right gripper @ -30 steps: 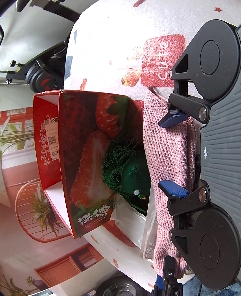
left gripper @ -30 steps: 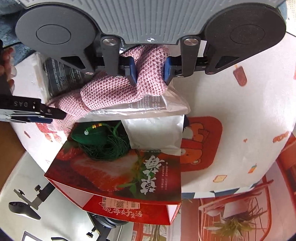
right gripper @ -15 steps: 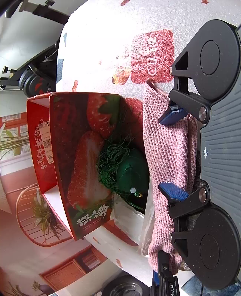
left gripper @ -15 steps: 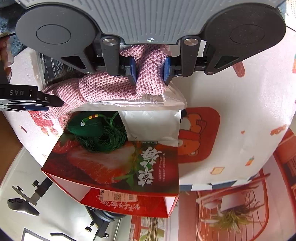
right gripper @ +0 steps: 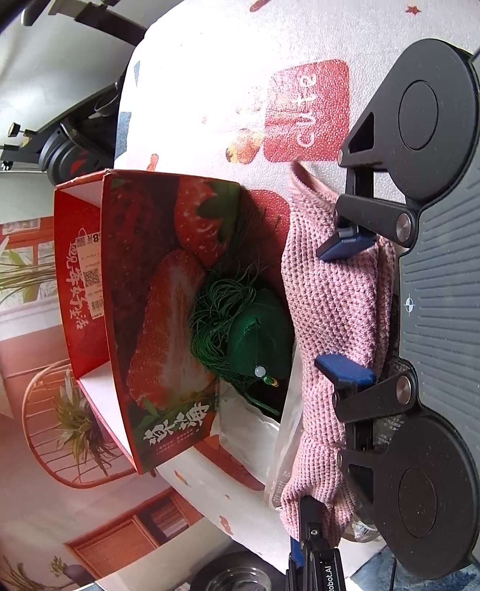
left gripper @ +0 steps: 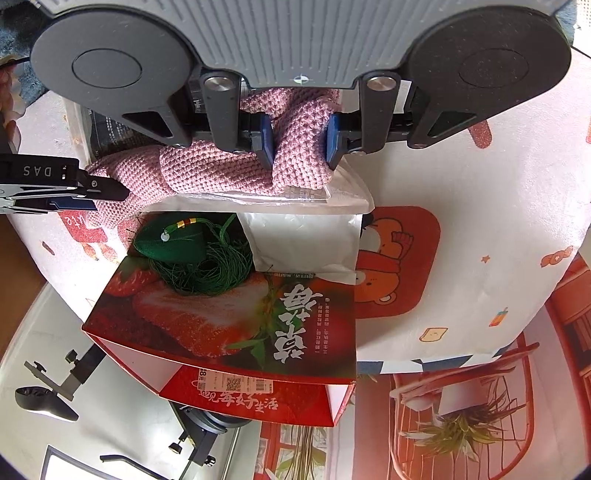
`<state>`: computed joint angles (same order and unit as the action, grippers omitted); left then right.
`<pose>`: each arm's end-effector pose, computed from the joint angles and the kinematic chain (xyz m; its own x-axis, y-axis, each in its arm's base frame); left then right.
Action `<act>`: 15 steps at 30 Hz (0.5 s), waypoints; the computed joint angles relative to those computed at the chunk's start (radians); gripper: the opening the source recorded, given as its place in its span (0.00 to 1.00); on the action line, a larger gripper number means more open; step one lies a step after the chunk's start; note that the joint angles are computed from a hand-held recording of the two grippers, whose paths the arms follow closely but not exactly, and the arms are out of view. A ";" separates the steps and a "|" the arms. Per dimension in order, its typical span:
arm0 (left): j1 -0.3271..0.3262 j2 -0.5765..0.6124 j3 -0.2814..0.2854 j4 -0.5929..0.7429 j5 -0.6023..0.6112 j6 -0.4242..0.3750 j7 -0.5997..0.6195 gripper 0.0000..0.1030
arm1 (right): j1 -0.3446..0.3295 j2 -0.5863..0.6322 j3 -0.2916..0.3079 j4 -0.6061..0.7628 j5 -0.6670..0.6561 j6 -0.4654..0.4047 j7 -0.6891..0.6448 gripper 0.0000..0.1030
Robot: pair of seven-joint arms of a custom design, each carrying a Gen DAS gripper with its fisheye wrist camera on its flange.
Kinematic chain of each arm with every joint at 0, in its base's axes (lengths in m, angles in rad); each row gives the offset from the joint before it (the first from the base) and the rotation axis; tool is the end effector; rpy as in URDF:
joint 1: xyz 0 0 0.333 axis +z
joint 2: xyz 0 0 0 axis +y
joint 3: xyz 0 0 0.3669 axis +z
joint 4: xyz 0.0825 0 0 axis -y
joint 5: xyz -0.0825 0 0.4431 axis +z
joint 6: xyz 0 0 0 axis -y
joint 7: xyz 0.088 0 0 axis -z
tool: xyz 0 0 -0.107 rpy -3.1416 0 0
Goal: Organize soft objects
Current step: 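Lift the pink towel with both tools and carry it over the box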
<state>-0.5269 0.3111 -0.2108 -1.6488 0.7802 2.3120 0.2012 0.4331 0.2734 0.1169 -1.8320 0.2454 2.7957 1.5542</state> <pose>0.5784 -0.4823 0.5040 0.1908 -0.9788 0.0748 -0.7490 -0.1944 -0.6334 0.6381 0.3687 0.4824 0.4071 -0.8840 -0.2296 -0.7678 -0.1951 -0.6102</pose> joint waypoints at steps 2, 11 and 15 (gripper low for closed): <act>-0.002 -0.002 0.001 -0.001 0.008 0.000 -0.002 0.28 | -0.007 -0.003 0.012 0.002 0.010 -0.003 -0.028 0.24; -0.012 -0.018 0.007 -0.013 0.076 -0.003 -0.042 0.21 | 0.010 -0.021 0.023 0.000 0.007 0.009 -0.087 0.18; -0.013 -0.028 0.005 -0.026 0.107 0.004 -0.068 0.20 | 0.005 -0.039 0.031 -0.026 0.041 0.050 -0.102 0.18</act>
<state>-0.5401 0.2835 -0.2054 -1.6750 0.8872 2.3161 0.1336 0.4384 0.2340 0.1474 -1.8578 0.2868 2.8456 1.4525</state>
